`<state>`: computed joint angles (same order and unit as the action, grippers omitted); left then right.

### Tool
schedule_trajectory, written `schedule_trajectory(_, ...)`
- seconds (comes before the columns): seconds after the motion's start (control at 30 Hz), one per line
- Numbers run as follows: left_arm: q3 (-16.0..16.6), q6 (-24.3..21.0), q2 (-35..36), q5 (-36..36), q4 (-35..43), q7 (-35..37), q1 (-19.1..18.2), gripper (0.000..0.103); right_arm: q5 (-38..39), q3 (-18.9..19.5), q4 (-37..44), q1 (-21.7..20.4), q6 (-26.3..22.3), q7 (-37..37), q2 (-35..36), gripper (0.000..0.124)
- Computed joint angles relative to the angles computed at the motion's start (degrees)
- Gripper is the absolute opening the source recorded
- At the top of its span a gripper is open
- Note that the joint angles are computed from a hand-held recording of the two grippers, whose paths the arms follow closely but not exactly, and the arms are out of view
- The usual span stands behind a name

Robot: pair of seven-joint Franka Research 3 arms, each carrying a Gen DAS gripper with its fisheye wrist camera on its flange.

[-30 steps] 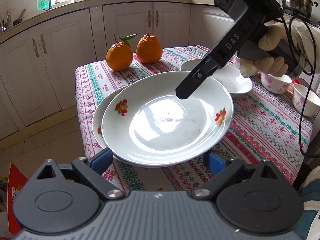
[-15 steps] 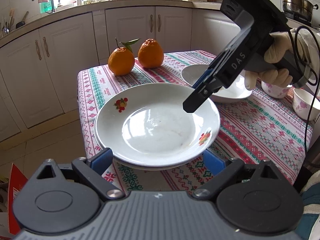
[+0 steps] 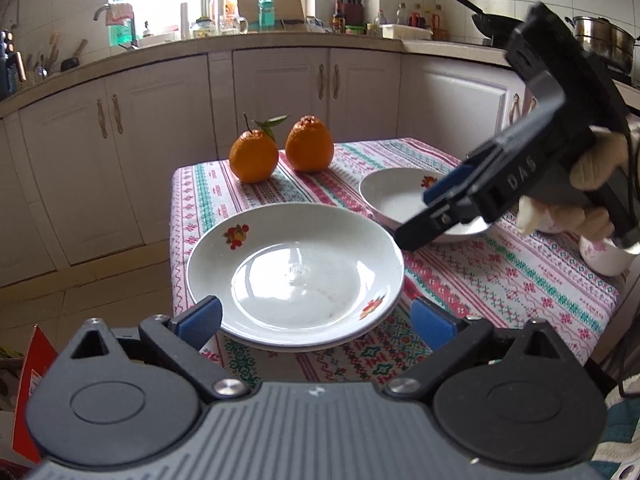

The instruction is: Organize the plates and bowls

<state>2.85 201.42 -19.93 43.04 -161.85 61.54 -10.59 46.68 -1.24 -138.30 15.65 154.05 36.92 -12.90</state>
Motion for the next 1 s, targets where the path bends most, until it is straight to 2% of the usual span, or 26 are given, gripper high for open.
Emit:
schedule_trajectory(0.1,-6.77,1.62,-2.62,-7.08,-2.53,2.89,4.25,0.101,0.18,1.61,-6.21,0.54,9.11,1.81,-4.06,0.103)
schedule_trajectory(0.17,-8.23,1.84,-4.09,-9.77,-3.67,3.60,4.35,0.102,0.02,2.09,-10.19,1.46,15.32,4.12,-6.33,0.103)
schedule_trajectory(0.27,-7.06,1.39,-4.98,-10.04,-4.16,4.02,2.05,0.102,-1.16,2.91,-15.30,1.99,23.33,8.46,-8.43,0.103)
schedule_trajectory(0.3,-6.94,1.10,-5.15,-10.07,-4.14,4.31,1.53,0.102,-2.47,4.00,-16.47,0.67,24.81,10.61,-8.65,0.103)
schedule_trajectory(0.4,-6.42,0.64,-4.81,-10.07,-3.40,4.93,-0.05,0.102,-6.44,8.19,-18.99,-4.99,26.22,17.45,-8.87,0.103)
schedule_trajectory(0.47,-4.87,0.63,-4.04,-8.97,-2.41,4.75,-1.95,0.102,-9.00,10.68,-20.12,-8.70,26.72,21.20,-8.61,0.103)
schedule_trajectory(0.6,-3.92,0.03,-1.54,-7.40,0.78,4.38,-3.91,0.102,-13.44,13.25,-21.75,-11.85,29.52,24.66,-6.84,0.103)
schedule_trajectory(0.67,-2.34,-0.77,-0.04,-5.08,2.93,3.56,-5.77,0.102,-15.89,15.14,-22.18,-13.97,31.05,25.90,-5.77,0.103)
schedule_trajectory(0.7,-1.77,-0.78,0.77,-4.14,3.96,3.15,-6.38,0.102,-16.86,14.95,-22.30,-13.88,32.19,26.07,-5.01,0.103)
schedule_trajectory(0.8,-4.08,-1.14,3.28,-4.22,7.17,3.79,-5.05,0.102,-19.04,11.03,-22.29,-11.06,33.89,26.74,-3.24,0.103)
schedule_trajectory(0.9,-1.45,-2.28,6.04,0.05,11.20,1.52,-7.42,0.102,-20.61,-0.29,-21.62,-1.37,34.31,28.19,-2.04,0.103)
schedule_trajectory(0.93,-0.44,-2.43,7.10,1.93,12.63,0.27,-8.23,0.102,-20.91,-3.03,-21.26,0.92,34.21,28.67,-1.71,0.103)
schedule_trajectory(1.0,2.95,-3.23,9.63,8.27,16.35,-4.67,-10.86,0.102,-22.60,-5.34,-21.26,2.77,36.07,30.31,-0.79,0.103)
